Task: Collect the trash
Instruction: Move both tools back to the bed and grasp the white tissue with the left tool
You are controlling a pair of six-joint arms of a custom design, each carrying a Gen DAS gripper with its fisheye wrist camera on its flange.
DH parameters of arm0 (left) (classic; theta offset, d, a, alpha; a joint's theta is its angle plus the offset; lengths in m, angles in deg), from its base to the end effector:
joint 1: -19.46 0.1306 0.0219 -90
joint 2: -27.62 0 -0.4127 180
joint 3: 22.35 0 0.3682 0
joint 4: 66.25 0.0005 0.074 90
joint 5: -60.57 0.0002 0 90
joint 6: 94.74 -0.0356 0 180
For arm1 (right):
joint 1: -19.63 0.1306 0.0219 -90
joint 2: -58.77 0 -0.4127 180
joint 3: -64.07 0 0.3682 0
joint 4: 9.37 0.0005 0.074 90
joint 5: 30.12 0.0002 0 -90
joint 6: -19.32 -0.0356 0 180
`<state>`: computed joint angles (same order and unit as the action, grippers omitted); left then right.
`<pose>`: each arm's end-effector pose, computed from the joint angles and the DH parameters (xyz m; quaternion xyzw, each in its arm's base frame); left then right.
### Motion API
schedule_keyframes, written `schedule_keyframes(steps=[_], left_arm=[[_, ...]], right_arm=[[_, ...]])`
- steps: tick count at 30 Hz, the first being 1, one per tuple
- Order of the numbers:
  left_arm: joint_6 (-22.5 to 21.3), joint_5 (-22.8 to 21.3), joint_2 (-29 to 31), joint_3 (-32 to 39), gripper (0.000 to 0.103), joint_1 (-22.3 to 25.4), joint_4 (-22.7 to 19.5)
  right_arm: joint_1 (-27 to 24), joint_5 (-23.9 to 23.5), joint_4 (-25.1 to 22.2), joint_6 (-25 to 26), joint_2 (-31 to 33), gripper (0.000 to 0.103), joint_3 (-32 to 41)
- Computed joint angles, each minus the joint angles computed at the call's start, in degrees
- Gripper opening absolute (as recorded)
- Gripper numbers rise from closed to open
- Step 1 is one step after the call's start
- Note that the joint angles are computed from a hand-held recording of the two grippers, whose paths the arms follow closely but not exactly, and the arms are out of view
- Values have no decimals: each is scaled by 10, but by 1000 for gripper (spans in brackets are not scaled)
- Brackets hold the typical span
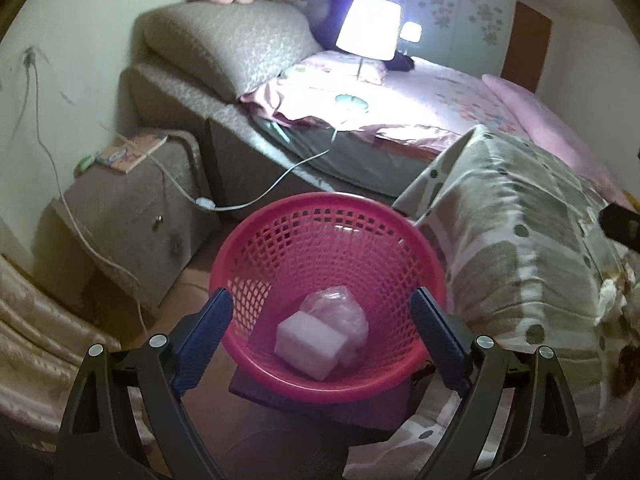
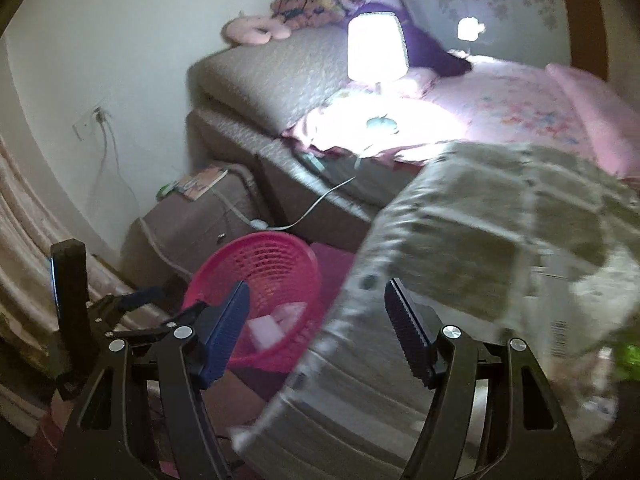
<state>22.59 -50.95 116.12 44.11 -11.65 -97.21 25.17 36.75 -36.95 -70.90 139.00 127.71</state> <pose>0.3633 -0.2045 0.3193 -0.0285 0.9331 0.0023 0.3585 0.3781 0.0502 0.3577 -0.1199 0.8978 0.2036 0.3717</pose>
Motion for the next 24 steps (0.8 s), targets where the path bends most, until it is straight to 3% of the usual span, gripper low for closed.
schedule_keyframes(steps=[8,16,24], left_arm=[[-45,-4,8,21,87,-58,7],[-80,20,35,54,87,-122,6],[-112,67,75,106,87,-158,11]], right_arm=[[-142,-13,-1,36,-62,68,-49],[-277,-40,-8,68,-92,69,-86],[-355,-60,-9,82,-105,69,-111]])
